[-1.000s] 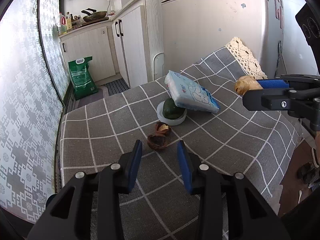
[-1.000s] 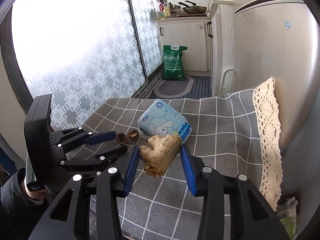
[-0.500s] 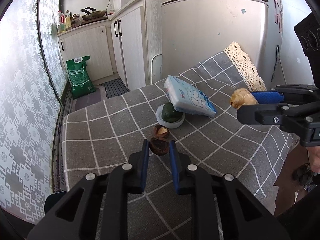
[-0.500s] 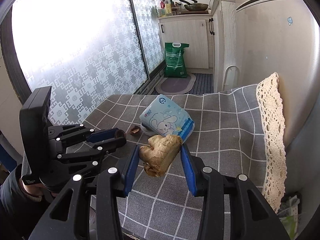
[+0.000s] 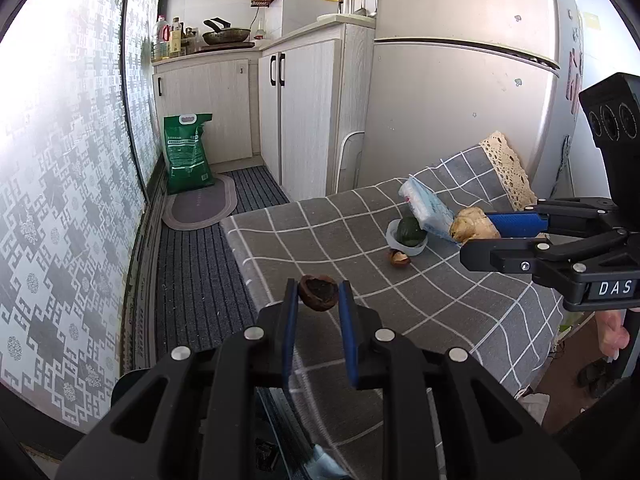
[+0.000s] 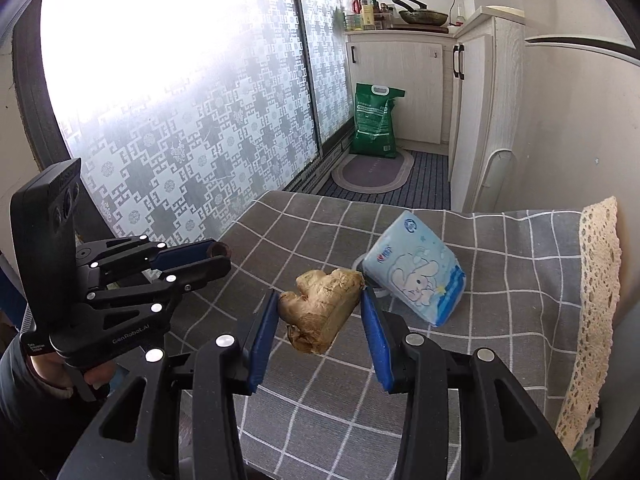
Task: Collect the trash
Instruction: 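Lift the ginger root with the right tool while the left tool grasps a walnut shell, then open both tools over the teal bin to drop the ginger and walnut shell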
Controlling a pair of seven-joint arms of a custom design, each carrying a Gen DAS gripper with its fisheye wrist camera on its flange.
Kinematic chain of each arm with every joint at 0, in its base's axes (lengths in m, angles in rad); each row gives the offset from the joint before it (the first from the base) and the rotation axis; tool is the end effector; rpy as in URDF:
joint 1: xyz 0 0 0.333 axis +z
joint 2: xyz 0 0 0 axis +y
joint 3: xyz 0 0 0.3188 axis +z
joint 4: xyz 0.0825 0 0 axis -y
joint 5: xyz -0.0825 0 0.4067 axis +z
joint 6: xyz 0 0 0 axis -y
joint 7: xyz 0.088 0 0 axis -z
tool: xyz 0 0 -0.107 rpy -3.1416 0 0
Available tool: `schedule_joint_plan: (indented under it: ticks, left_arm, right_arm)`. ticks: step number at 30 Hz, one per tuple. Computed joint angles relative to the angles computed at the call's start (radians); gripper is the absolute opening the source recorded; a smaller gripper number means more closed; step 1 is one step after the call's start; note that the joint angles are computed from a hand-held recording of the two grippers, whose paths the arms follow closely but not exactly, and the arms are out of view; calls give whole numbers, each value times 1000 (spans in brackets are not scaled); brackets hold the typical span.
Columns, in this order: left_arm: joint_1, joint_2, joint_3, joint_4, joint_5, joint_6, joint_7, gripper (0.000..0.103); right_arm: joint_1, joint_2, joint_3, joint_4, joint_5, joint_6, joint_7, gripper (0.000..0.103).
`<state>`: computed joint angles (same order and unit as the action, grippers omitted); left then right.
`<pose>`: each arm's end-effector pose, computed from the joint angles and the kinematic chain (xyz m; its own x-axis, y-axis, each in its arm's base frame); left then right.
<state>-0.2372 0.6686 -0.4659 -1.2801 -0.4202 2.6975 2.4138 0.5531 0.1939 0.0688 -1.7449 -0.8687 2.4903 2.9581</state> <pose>0.6858 -0.4160 0.4712 -0.8618 -0.5063 0.0304 -0.3174 0.4916 -0.8109 0.5538 0.3977 0.5142 -0.1447 -0.9800 -0.1365 -0.6414 0.1980 -0.7412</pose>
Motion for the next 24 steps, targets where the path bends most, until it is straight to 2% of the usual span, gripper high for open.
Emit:
schedule_joint_plan:
  ticks: [7,16,24]
  left_arm:
    - [30,-10,6,-11,-10,3,2,22]
    - [29,3,69,-5,49,-31,-68,22]
    - [51,10,89,-18,89,-61,-106,22]
  right_arm:
    - [24,71,-9,103,25,-21,-52,42]
    - [68,172,-40,245,82,-21,-143,43]
    - [99,281,-64,398,173,-35,-258,43]
